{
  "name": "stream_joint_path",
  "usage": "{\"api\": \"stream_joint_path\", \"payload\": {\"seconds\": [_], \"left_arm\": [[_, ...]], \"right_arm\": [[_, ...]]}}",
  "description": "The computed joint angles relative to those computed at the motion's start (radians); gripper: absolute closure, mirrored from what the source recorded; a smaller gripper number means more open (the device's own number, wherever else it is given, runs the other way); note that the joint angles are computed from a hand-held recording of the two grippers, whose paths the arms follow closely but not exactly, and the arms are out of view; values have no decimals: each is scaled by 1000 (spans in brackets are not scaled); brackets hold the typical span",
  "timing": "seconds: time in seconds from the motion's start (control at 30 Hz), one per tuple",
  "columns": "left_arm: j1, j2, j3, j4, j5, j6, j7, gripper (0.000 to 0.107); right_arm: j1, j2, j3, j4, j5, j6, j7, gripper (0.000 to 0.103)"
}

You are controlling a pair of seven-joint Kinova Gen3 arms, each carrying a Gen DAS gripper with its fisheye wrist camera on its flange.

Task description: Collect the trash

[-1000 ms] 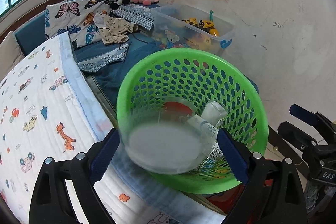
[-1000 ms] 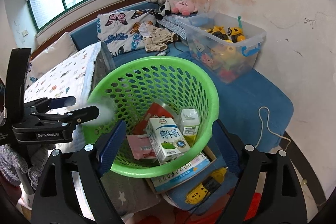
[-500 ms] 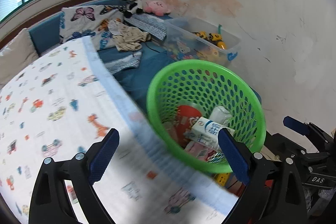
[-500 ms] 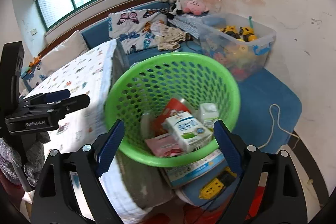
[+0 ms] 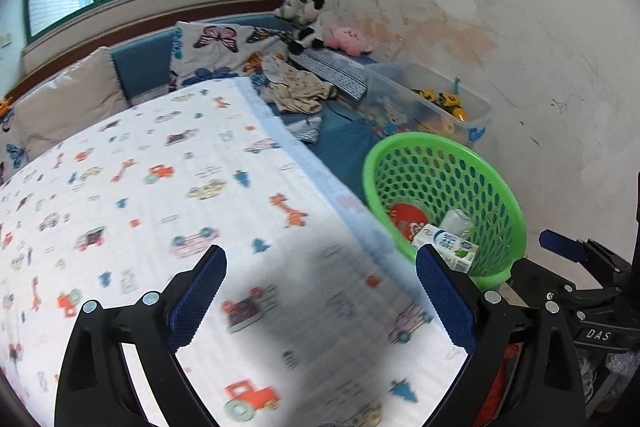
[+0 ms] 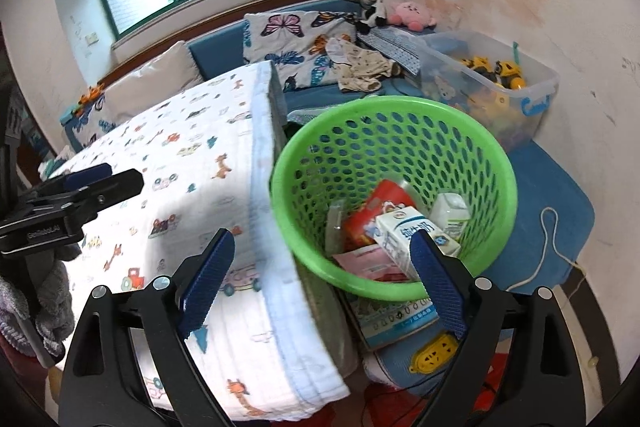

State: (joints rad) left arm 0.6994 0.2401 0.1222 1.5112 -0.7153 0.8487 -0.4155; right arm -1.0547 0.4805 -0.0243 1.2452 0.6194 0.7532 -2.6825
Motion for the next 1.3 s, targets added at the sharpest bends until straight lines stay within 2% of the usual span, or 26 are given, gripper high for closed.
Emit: {"api": "stream_joint_path", "payload": {"seconds": [0.13, 0.5, 0.7, 1.03, 1.3], "left_arm": [[21, -50, 4, 68, -48, 34, 80, 14], [-22, -152, 94, 190, -117, 134, 237, 14], [-53, -199, 141, 242, -119, 184, 300, 14], [-99, -271, 207, 332, -130, 233, 462, 14], [-104, -281, 242, 352, -141, 308, 534, 14]], "right_arm": [[-7, 15, -11, -27, -11, 7, 25, 13], [-48, 67, -9, -127, -32, 36, 118, 13], [-72, 98, 0, -188, -51, 48, 166, 13], [-88, 119, 8, -218, -99, 10, 192, 13], [-105, 144, 19, -255, -116, 25, 220, 12]]}}
